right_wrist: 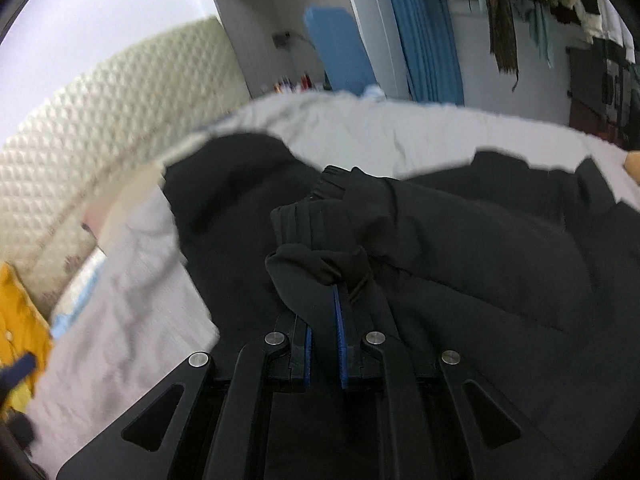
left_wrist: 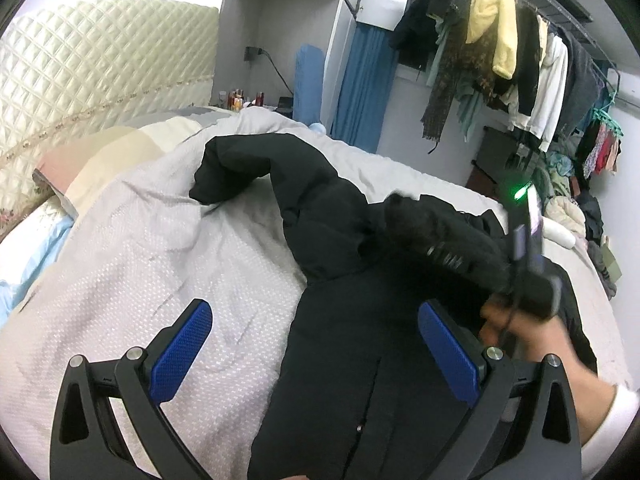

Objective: Fold large clothes
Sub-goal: 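Lower the sleeve onto the jacket front and open the right tool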

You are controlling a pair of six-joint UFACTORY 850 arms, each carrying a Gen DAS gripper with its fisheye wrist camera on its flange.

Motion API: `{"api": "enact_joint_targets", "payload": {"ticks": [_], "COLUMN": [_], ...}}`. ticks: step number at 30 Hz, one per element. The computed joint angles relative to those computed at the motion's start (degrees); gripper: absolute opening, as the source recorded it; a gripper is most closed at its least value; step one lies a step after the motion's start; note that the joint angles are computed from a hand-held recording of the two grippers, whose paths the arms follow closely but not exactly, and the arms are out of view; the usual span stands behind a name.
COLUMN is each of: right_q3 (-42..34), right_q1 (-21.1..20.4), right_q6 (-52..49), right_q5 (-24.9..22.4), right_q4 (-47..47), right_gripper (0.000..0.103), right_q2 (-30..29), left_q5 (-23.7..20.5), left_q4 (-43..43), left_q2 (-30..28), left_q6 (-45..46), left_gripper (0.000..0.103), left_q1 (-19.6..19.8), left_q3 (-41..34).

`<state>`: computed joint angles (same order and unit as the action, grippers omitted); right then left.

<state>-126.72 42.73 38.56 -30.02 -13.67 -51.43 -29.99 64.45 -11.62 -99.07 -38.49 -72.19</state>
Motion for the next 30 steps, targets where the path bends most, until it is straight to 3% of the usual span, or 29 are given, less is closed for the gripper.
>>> {"api": "enact_joint_targets", "payload": {"ticks": [4, 8, 9, 11, 12, 13, 20, 24, 30], "right_q3": [-3.0, -2.0, -1.5, 0.5, 1.9, 3.5, 6.2, 10.5, 18.4], "right_q1": [-0.1, -0.5, -0.5, -0.4, -0.5, -0.4, 0.4, 0.8, 2.1], "right_q6": [-1.1, -1.7, -1.6, -0.8, -1.3, -1.7, 0.4, 6.3, 16.7], "right_q5": [-3.8, -2.6, -2.2, -0.3, 1.1, 3.0, 2.3, 1.9, 0.6], "right_q4": [2.0, 3.3, 3.4, 3.0, 4.0, 4.8, -0.7, -8.2, -23.3], "right_gripper": [0.010, 0.011, 0.015, 0.034, 0.058, 0.075, 0.076, 0.077, 0.100], "right_q2": [-3.4, -3.2, -2.8, -1.2, -0.2, 1.1, 6.5, 11.8, 20.9], "left_q5": [-0.3, -0.8, -1.1, -1.2, -1.2, -1.0, -1.8, -4.6, -7.1], "left_q4": [-0.3, -1.4, -2.0, -2.2, -2.0, -2.2, -3.3, -2.3, -3.2], "left_q2": [-0.5, -0.9, -1.1, -1.2, -1.2, -1.1, 1.2, 3.1, 5.0], "left_q6": [0.8, 2.4, 3.2, 3.6, 3.5, 3.7, 3.1, 1.1, 3.2], "left_gripper": [0.103, 0.103, 0.103, 0.103, 0.103, 0.103, 0.103, 0.103, 0.103], "left_q1": [-0.1, -0.5, -0.6, -0.9, -1.0, -1.1, -1.9, -3.6, -6.6], "left_q3": [-0.3, -0.7, -1.0, -1.3, -1.4, -1.4, -1.1, -1.4, -2.4]}}
